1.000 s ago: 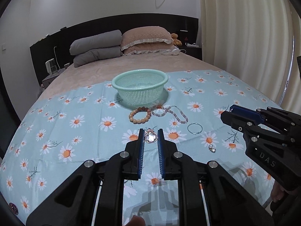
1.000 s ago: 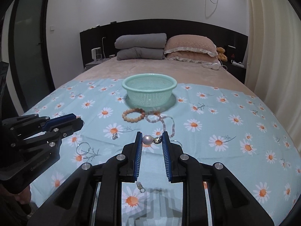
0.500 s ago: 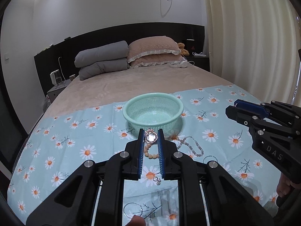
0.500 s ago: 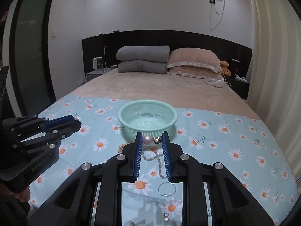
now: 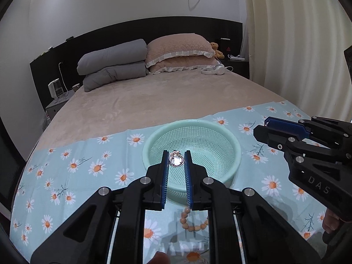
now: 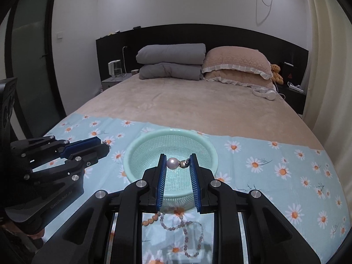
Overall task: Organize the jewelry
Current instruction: 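Carry both held pieces over the green basket and open both grippers to drop them, then withdraw both grippers from the basket and move toward the next jewelry pieces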
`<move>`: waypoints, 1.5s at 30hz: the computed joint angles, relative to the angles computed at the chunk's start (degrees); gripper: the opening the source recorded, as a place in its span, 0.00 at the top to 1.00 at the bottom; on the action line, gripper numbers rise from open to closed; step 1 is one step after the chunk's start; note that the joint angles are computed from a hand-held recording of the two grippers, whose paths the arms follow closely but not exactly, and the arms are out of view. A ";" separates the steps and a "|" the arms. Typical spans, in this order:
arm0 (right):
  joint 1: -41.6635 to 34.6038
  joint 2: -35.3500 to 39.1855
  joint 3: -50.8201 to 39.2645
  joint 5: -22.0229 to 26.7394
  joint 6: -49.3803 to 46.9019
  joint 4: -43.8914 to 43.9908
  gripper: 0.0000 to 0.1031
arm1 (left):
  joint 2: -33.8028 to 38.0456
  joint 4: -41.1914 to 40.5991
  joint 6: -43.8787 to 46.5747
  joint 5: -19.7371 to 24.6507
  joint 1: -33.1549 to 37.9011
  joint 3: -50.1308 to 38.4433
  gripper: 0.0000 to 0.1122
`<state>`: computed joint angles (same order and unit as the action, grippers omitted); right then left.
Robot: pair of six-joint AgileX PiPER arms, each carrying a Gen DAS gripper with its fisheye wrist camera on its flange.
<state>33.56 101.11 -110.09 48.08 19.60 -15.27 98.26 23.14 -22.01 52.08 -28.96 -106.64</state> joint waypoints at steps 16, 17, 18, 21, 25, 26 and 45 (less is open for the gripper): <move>-4.96 22.30 -27.31 13.97 -4.24 6.02 0.69 | 14.97 -6.21 5.65 -1.11 5.38 -10.78 0.34; -5.30 21.94 -26.58 13.46 -3.79 6.30 0.59 | 14.82 -7.18 6.32 -0.90 5.86 -10.81 0.33; -5.62 21.18 -25.07 12.32 -3.38 6.36 0.55 | 14.55 -6.14 5.70 -0.75 5.83 -10.56 0.31; -6.33 20.79 -24.73 11.95 -2.92 7.15 0.52 | 14.08 -2.88 4.48 0.25 5.61 -10.89 0.29; -5.77 19.36 -23.18 11.85 -2.08 5.39 0.51 | 11.91 0.11 3.62 0.99 5.12 -9.43 0.29; -5.47 18.44 -21.82 11.48 -1.73 4.65 0.51 | 11.03 1.06 3.18 1.08 4.79 -8.58 0.29; 15.93 -24.29 30.17 9.43 22.60 -18.49 0.46 | -31.40 19.52 -21.33 11.10 -17.65 38.37 0.25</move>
